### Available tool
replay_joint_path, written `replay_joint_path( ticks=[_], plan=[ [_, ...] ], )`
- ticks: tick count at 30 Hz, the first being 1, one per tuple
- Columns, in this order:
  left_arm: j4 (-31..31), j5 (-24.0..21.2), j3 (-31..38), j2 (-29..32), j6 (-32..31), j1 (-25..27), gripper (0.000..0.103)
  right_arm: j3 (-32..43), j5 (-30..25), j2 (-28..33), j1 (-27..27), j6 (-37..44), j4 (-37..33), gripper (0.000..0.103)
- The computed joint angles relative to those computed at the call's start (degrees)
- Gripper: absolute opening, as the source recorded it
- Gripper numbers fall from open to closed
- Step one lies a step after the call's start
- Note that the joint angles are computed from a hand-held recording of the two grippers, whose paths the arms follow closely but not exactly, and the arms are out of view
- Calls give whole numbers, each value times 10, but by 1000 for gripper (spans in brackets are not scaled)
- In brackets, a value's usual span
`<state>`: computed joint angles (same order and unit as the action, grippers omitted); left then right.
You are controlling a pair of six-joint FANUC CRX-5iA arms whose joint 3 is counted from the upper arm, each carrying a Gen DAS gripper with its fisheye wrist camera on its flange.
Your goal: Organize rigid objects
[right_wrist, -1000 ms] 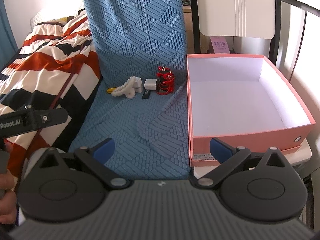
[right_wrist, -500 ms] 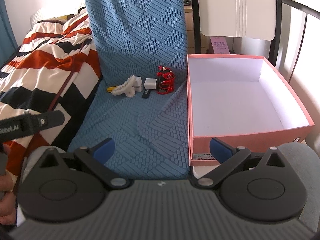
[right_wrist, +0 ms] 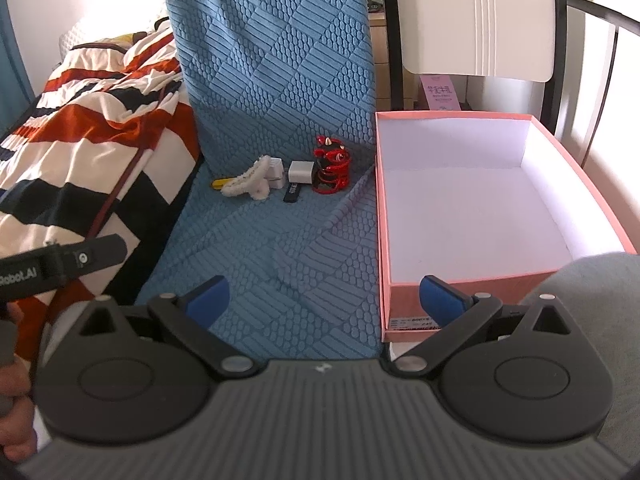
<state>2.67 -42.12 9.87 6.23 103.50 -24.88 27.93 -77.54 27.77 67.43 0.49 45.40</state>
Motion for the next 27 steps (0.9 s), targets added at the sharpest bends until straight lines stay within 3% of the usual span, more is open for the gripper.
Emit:
replay_joint_path(
  ticks=[24,27],
  plan=[
    [36,11,7,36,-49,16,103,9,20,4,-23,13,-7,103],
    [71,26,0,47,-83,25,103,11,31,7,-30,23,-10,103]
  ],
)
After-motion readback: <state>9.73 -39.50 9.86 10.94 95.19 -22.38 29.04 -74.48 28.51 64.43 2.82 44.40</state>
